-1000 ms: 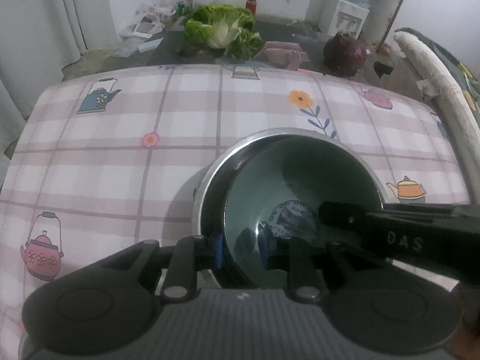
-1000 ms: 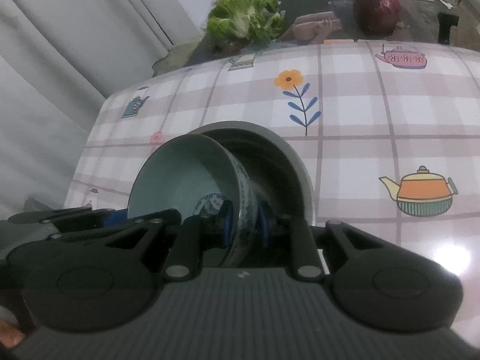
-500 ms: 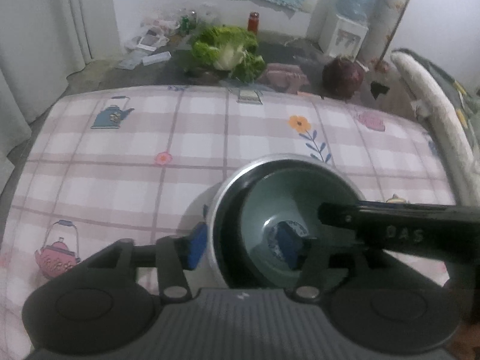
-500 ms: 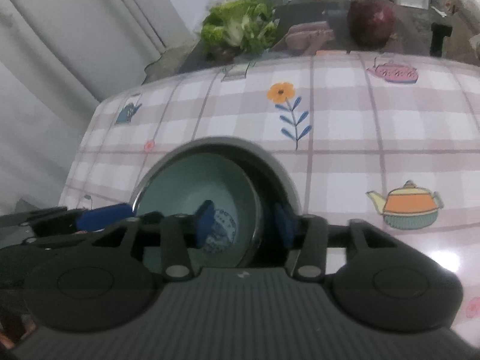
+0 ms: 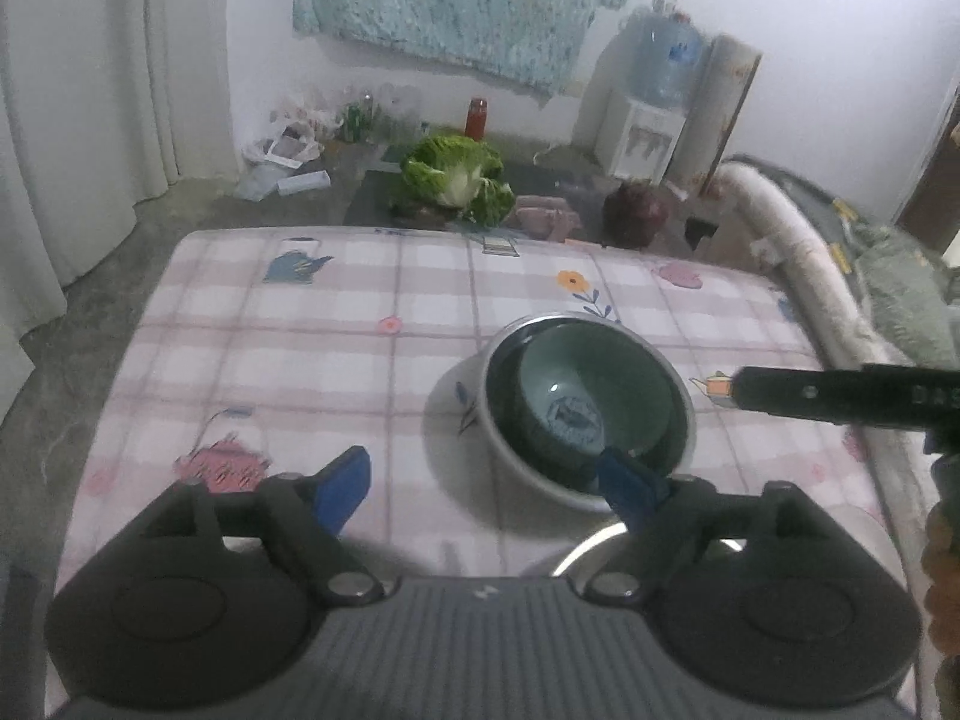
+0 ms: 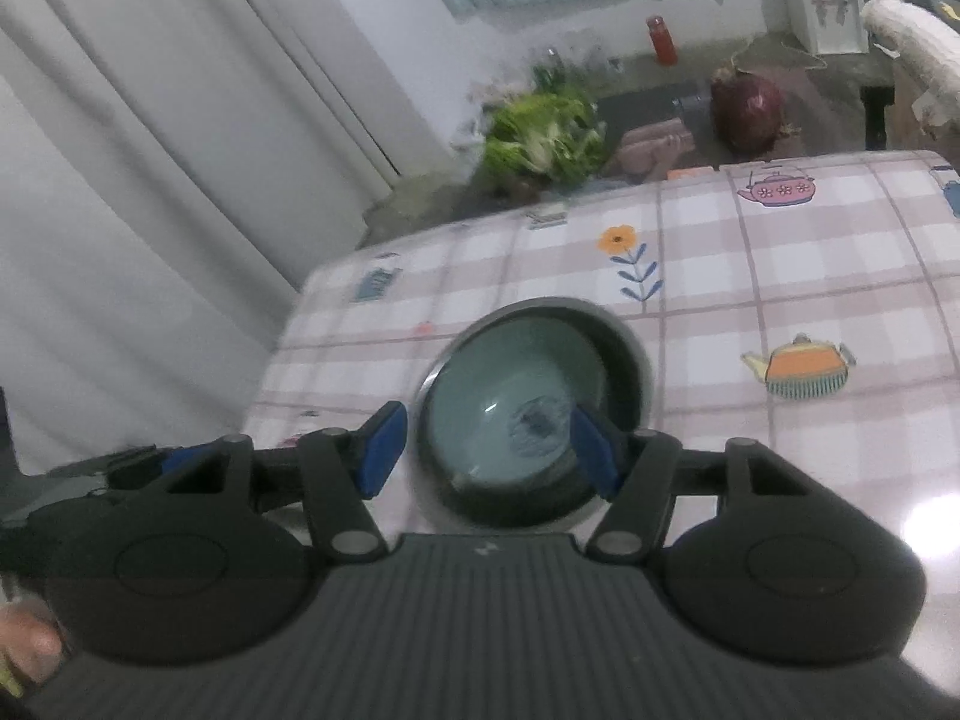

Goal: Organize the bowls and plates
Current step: 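Withdraw both tools from the nested bowls toward the large steel basins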

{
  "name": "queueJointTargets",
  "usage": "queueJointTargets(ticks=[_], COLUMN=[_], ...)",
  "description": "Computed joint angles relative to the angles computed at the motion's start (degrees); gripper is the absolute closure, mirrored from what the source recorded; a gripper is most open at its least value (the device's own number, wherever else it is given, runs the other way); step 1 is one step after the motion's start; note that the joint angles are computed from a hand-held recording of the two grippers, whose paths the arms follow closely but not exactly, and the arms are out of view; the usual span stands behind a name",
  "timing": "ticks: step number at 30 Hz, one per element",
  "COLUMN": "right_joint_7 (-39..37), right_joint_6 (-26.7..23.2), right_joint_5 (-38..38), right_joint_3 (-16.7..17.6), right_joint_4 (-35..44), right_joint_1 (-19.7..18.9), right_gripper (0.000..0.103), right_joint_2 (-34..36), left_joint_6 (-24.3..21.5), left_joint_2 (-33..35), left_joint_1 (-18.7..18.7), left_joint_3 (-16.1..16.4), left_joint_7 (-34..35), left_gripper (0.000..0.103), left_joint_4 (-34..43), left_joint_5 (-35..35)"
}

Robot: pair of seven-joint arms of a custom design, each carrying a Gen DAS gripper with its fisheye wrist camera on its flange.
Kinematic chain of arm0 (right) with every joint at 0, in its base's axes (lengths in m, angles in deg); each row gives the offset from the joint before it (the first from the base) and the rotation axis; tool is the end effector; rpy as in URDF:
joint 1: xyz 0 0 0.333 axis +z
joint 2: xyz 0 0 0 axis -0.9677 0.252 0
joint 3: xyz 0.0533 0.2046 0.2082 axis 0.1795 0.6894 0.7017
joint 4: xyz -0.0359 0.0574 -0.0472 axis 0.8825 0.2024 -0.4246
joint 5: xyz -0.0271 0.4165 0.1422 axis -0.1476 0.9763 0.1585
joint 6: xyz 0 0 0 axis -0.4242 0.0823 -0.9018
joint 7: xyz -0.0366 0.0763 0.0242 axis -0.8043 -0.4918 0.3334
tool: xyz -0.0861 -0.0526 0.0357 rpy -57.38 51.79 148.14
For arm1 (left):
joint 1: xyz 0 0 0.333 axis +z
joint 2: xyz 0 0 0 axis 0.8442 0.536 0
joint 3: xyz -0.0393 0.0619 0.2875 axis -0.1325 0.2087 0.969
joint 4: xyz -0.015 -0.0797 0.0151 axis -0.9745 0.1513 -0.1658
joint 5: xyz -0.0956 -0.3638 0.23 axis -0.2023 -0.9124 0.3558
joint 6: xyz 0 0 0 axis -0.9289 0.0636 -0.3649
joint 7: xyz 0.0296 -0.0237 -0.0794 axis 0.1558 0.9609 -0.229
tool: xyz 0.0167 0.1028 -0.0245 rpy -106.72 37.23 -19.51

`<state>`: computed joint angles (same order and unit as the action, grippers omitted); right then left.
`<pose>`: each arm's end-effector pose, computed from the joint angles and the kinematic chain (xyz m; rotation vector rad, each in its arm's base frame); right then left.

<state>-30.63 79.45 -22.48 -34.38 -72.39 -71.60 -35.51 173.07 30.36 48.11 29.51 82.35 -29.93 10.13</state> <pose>0.6594 0.0446 0.3787 -1.6096 1.5929 -0.0816 0.6388 -0.2737 0.3857 -1.8279 1.9308 -0.8561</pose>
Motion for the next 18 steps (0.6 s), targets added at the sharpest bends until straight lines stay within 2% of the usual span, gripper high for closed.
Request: queueJointTargets(ticks=[5, 6, 9, 12, 18], right_joint_7=[-7.88, -9.04, -11.7, -14.05, -16.57], right_joint_6=[1.39, 1.44, 1.1, 1.0, 0.83], right_joint_5=[10.35, 12.23, 17.18, 21.52, 28.42], right_joint_3=[0.5, 0.34, -0.07, -0.14, 0.55], right_joint_4=[-10.66, -12.34, -16.74, -20.46, -26.15], right_joint_1=[1.99, 2.78, 5.24, 7.62, 11.6], right_gripper=[0.043, 0.043, 0.043, 0.043, 0.045], right_joint_2=[-8.82, -9.97, -12.64, -14.35, -15.82], left_joint_6=[7.82, 9.18, 11.93, 11.89, 10.28], left_joint_2=[-10.42, -12.32, -17.24, -20.34, -23.31], left_joint_1=[2.2, 2.04, 2.97, 6.88, 9.71], left_joint_3=[1.09, 2.04, 4.25, 2.53, 0.42], left_joint_7=[-3.81, -6.54, -22.08, -38.76, -55.85], left_gripper=[0.013, 0.012, 0.012, 0.012, 0.012], left_joint_4=[-14.67, -17.35, -23.74, -27.22, -31.9], left_joint_5=[-1.23, 0.53, 15.38, 32.73, 49.87])
